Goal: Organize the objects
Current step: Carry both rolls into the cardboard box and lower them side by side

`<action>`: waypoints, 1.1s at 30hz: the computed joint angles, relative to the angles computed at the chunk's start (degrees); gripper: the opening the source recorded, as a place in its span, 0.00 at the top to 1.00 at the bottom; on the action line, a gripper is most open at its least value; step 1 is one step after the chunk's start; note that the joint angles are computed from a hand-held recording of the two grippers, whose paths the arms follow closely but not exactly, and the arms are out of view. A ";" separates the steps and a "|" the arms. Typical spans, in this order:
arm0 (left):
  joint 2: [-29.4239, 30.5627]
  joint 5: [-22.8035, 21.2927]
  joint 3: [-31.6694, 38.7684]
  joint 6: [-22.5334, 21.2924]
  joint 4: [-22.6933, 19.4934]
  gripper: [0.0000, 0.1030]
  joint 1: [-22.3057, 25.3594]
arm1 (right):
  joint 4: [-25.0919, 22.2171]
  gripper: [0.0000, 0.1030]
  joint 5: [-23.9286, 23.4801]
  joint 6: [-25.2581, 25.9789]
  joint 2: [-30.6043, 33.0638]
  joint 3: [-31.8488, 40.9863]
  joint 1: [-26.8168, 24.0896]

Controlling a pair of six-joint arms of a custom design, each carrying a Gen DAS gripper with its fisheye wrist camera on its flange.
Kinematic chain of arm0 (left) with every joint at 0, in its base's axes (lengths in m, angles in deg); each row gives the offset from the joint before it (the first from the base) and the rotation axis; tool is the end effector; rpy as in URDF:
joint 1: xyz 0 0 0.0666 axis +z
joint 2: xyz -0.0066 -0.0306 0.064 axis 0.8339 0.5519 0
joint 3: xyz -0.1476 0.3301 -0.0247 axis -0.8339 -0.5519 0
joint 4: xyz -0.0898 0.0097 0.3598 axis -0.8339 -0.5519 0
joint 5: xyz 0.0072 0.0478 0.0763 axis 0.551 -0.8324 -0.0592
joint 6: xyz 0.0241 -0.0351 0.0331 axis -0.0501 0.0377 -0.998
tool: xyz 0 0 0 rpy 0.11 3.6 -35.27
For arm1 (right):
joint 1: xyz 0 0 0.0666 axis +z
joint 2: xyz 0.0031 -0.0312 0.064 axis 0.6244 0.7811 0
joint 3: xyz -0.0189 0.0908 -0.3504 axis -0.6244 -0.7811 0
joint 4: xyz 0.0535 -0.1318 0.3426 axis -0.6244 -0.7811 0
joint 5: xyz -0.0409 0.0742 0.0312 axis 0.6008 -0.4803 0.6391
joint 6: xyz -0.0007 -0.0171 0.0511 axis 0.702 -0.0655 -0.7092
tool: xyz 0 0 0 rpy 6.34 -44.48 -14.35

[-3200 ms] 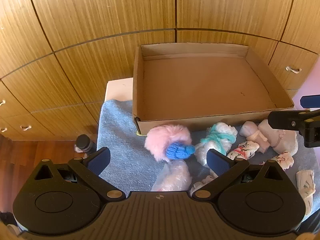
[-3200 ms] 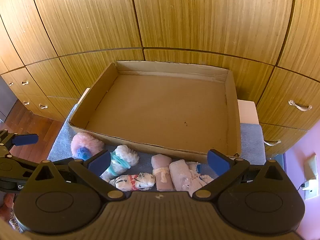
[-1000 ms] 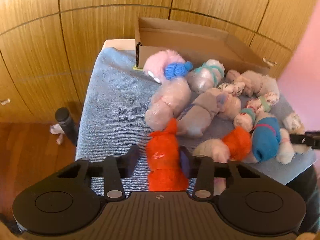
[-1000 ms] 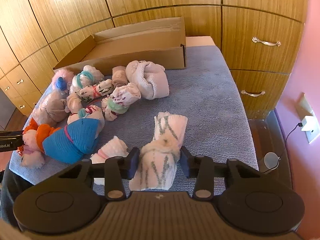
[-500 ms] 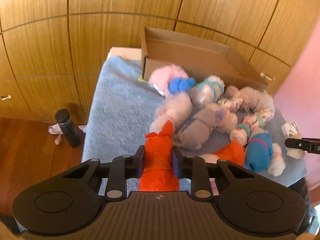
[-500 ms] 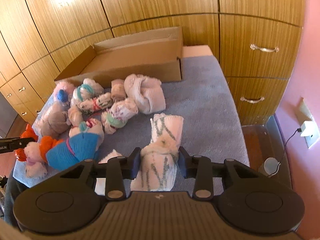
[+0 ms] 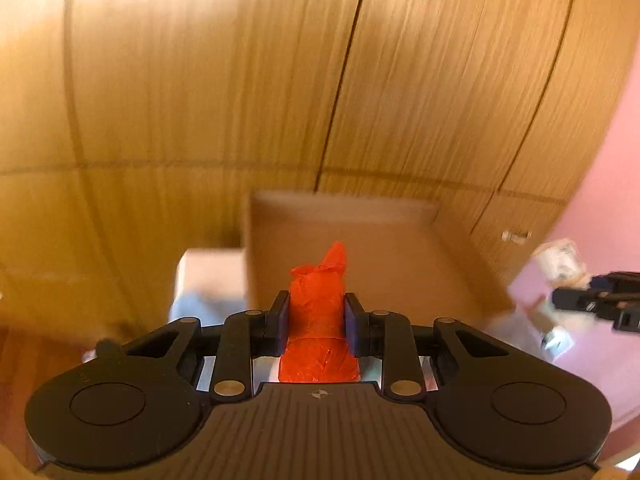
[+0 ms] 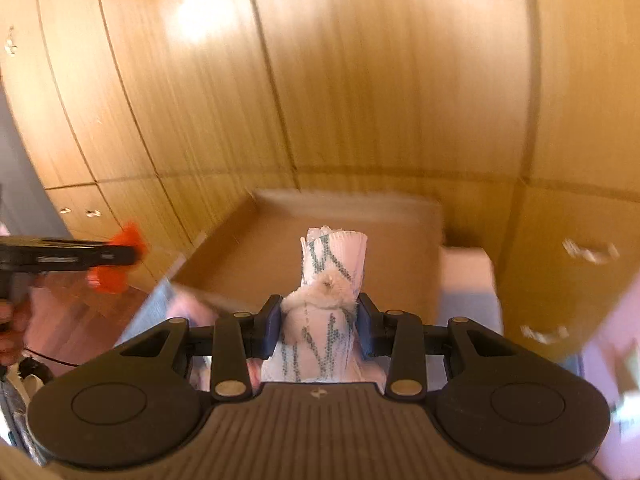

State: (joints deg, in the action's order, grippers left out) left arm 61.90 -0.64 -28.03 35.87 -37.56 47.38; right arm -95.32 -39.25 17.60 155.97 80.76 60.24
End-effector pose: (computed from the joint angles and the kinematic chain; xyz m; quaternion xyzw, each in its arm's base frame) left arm 0.2712 -0.0428 0.4199 -0.0507 0.9080 -0.0714 0.4096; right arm 0.3583 0.1522 0.3764 -0.2199 0.8746 0.2084 0.3785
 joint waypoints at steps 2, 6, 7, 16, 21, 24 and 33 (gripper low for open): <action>5.91 1.00 3.58 -1.90 1.70 0.68 0.37 | -0.54 0.66 -2.29 -1.70 5.54 5.32 0.80; 15.76 2.68 9.05 -4.01 3.88 0.68 1.45 | -1.82 0.66 -2.38 -2.53 14.94 13.95 3.09; 17.99 3.11 10.18 -4.68 4.19 0.68 1.70 | -1.93 0.66 -1.69 -2.34 17.27 15.87 3.70; 31.97 -0.16 16.08 -8.64 6.26 0.67 2.90 | -5.47 0.66 2.42 -1.17 33.42 29.36 5.46; 35.40 -1.73 16.38 -8.68 8.25 0.67 3.83 | -7.45 0.66 3.16 -0.85 39.09 34.43 5.53; 36.63 -2.89 15.85 -8.87 9.58 0.67 3.90 | -7.62 0.66 2.99 -1.36 40.97 35.89 5.36; 36.57 -5.21 11.15 -11.85 17.02 0.63 2.51 | -5.39 0.65 -1.36 -5.91 42.93 36.33 4.38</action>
